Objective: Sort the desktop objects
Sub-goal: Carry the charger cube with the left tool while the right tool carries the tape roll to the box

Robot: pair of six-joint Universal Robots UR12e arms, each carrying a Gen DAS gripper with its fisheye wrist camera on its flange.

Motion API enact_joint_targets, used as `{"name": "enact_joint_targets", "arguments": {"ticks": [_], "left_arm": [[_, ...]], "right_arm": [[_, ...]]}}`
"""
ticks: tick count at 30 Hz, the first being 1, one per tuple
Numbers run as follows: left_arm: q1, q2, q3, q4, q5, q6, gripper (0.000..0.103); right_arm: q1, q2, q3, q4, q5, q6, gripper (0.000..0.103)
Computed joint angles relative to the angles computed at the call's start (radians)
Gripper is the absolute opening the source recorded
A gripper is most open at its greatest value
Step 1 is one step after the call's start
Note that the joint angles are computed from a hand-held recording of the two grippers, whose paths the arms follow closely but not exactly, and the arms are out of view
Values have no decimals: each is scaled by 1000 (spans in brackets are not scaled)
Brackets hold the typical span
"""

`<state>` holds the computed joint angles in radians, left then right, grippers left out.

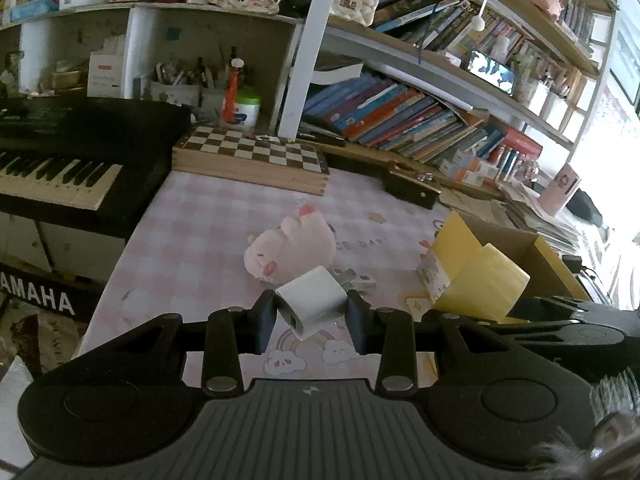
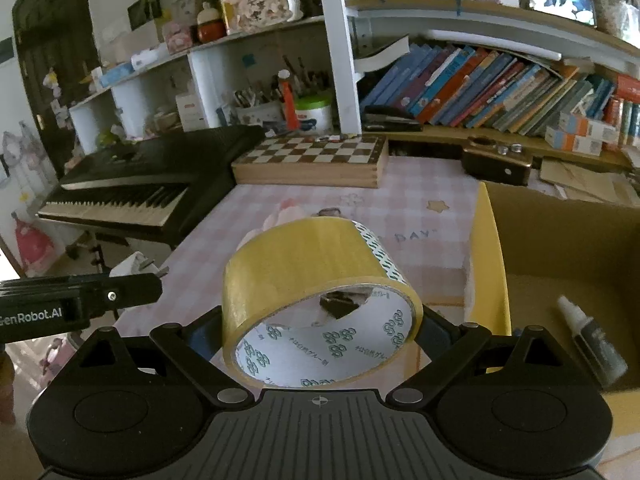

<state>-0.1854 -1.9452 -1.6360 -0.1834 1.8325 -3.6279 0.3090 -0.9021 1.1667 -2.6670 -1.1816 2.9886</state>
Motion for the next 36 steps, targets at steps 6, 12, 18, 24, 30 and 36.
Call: {"name": "enact_joint_targets", "arguments": {"ticks": [6, 12, 18, 24, 30, 36], "left_arm": [[-1, 29, -47, 11, -32, 3, 34], [-7, 80, -117, 15, -13, -34, 34], [-15, 121, -170, 36, 6, -42, 34], [-24, 146, -205, 62, 5, -32, 34], [-38, 168, -236, 72, -11, -23, 34], [-53, 189, -267, 67, -27, -23, 34]], "right_arm": [[8, -29, 49, 1, -25, 25, 97], [21, -65, 102, 21, -27, 18, 97], [31, -99, 159, -6, -21, 12, 97], [36, -136, 221, -50, -36, 30, 97], [35, -175, 285, -79, -52, 55, 97], [31, -214, 351, -93, -63, 75, 97]]}}
